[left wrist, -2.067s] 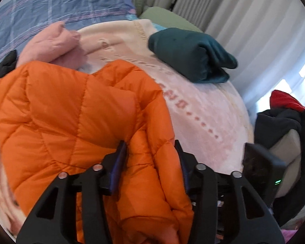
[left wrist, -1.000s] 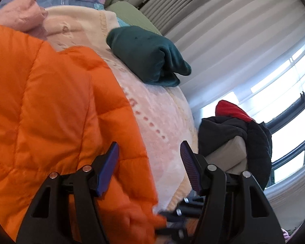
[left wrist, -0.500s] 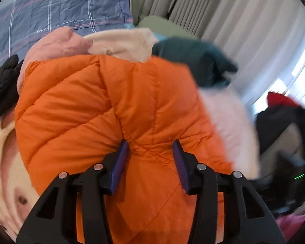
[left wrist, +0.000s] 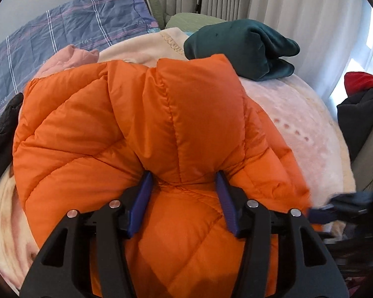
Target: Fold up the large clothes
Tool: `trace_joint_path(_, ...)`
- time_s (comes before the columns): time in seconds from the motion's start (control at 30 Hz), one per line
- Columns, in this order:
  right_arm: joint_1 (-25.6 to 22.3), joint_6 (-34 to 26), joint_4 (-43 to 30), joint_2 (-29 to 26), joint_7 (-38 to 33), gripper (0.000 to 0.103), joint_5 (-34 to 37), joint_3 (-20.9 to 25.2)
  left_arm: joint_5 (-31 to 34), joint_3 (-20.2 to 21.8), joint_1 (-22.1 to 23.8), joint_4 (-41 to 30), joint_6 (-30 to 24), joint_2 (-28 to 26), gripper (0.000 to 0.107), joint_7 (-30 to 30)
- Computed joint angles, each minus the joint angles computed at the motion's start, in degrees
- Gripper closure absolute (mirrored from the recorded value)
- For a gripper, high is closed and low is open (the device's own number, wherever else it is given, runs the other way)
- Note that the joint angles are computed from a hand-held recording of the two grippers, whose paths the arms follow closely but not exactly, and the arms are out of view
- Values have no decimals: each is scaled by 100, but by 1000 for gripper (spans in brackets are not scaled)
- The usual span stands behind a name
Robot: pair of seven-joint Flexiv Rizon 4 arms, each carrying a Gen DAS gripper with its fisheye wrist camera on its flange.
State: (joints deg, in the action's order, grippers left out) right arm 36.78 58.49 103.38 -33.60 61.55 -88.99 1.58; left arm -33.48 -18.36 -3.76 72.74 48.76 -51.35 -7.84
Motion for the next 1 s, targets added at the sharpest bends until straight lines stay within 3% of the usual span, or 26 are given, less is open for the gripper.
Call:
trace_joint_path(0.07,-5,-103,-73,-89,37,81,-4,34,-62,-84,24,139,257,9,53,185)
trace_joint_path(0.13,98,-572,-241,-103,-1127,81,933,253,-133,-149,63,219,395,20,53,262)
trace_joint_path(0.17,242,-522,-230,-60,-1377,81,1127,84,-153,-153,77,192,346,5,53,235)
trace_joint_path(0.27,199,-94,53,308,-912,80,538,-118,-220,-152,115,70,185,-51,53,120)
trace_joint_path(0.33,161,-359,313,723,-381,79,-155,-175,-300,-199,157,79,125,-60,53,135)
trace_joint_path(0.43,-32,-742,305,963,-782,78,-314,-95,-364,-224,132,195,302,-21,52,210)
trace_joint_path(0.53,-405,-408,-99,755,-1359,78,-354,-44,-437,-313,139,386,618,33,52,398)
trace_joint_path(0.67,-888,712,-831,148,-1736,77,-485,-150,-480,-356,177,396,639,19,52,459)
trace_joint_path(0.7,-905,770,-994,-39,-2086,77,-169,-168,-484,-355,182,393,629,17,52,464)
trace_joint_path(0.8,-751,223,-1128,-311,-3080,82,1170,-171,-504,-372,182,418,696,20,52,506)
trace_joint_path(0.87,-776,320,-1035,-367,-2930,82,1521,-260,-535,-403,181,437,785,12,52,543)
trace_joint_path(1.0,-879,1352,-932,-680,-2170,82,1445,-695,-595,-496,166,444,1021,-54,52,635)
